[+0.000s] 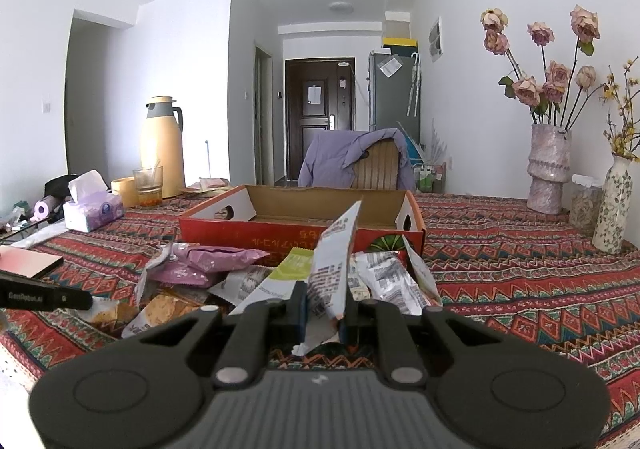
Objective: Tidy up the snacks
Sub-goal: 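Grasp a white snack packet with the left tool and lift it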
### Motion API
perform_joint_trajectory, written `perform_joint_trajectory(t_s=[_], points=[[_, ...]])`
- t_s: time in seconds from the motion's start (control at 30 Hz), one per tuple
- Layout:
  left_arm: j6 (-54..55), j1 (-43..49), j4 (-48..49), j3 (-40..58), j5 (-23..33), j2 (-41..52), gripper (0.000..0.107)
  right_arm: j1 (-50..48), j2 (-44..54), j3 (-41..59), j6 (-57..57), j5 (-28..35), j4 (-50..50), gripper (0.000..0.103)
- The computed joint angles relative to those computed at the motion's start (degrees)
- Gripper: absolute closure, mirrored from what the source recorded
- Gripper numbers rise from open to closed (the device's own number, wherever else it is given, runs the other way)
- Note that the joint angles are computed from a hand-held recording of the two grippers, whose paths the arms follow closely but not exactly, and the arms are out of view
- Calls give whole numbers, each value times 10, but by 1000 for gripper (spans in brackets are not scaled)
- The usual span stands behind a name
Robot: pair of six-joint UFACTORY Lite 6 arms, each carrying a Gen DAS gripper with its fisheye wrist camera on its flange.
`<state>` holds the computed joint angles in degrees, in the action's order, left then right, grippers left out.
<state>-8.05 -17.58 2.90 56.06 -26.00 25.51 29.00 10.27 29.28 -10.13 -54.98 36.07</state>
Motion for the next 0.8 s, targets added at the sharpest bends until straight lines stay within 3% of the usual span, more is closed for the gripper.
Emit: perform_joint_trajectory(t_s=[0.1, 0.2, 0.23, 0.27, 0.37, 0.5, 0.7, 0.73, 0.8], points=[[12, -4, -12, 20, 25, 18, 96, -1, 3, 1, 4, 3, -5, 89], [39, -12, -33, 25, 32, 31, 73, -3, 5, 1, 8, 6, -10, 89], [41, -14, -28, 24, 28, 32, 57, -3, 6, 2, 9, 7, -12, 89], [56, -18, -39, 22, 21, 33, 50, -4, 7, 2, 10, 8, -13, 89], [106, -27, -72, 35, 18, 44, 40, -5, 11, 4, 14, 10, -17, 89], [163, -28, -114, 76, 34, 80, 33, -6, 13, 4, 18, 12, -23, 89], [107, -9, -60, 110, 34, 126, 29, -13, 23, 12, 25, 18, -32, 89], [100, -7, -52, 107, 23, 128, 33, -12, 25, 13, 25, 19, -32, 89], [77, -1, -25, 96, 6, 124, 50, -13, 29, 18, 24, 22, -34, 89]])
